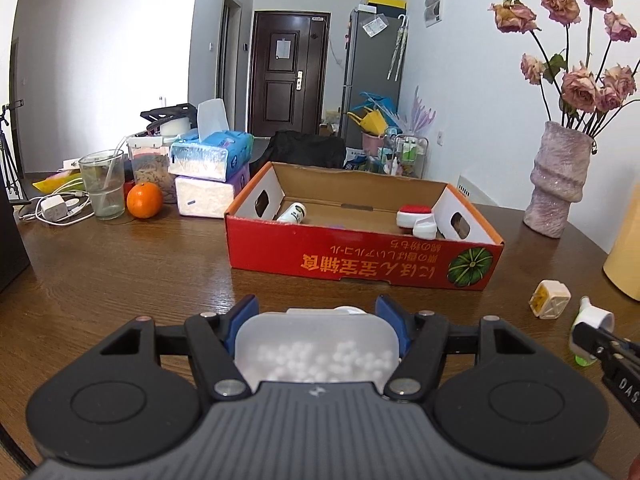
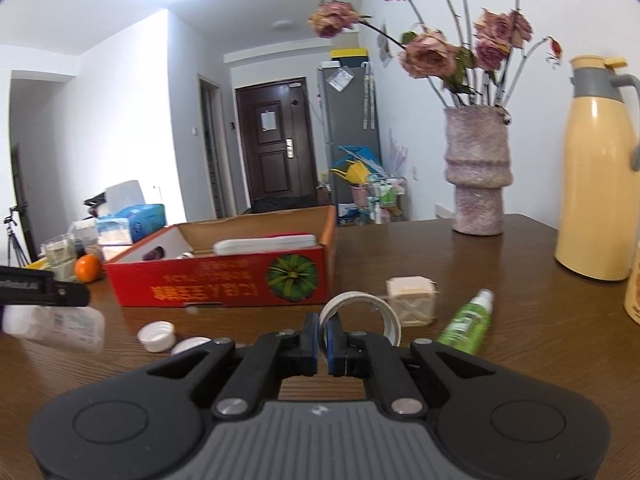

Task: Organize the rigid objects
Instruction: 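Carry both items over the box and release the tape roll from the right gripper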

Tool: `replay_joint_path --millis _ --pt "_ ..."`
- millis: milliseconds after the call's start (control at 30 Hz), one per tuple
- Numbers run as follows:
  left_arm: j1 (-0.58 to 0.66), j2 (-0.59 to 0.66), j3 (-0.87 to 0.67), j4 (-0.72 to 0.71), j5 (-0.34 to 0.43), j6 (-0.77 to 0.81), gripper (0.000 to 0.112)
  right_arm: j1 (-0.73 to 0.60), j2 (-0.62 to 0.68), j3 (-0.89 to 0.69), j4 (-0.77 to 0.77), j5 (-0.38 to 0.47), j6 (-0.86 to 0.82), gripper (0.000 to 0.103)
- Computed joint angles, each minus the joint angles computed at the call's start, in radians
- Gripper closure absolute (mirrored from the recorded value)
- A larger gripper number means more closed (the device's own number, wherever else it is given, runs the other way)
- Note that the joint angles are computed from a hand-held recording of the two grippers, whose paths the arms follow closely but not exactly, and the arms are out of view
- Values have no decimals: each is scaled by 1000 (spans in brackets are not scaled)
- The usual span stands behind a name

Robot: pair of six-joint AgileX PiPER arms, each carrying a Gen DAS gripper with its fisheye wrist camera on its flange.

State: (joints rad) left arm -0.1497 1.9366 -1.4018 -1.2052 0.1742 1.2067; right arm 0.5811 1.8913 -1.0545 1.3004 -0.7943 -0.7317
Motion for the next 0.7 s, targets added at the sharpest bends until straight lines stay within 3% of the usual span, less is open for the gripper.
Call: replay_joint_path --millis 700 --pt "-21 55 -181 377 13 -415 46 11 104 -313 40 101 -203 99"
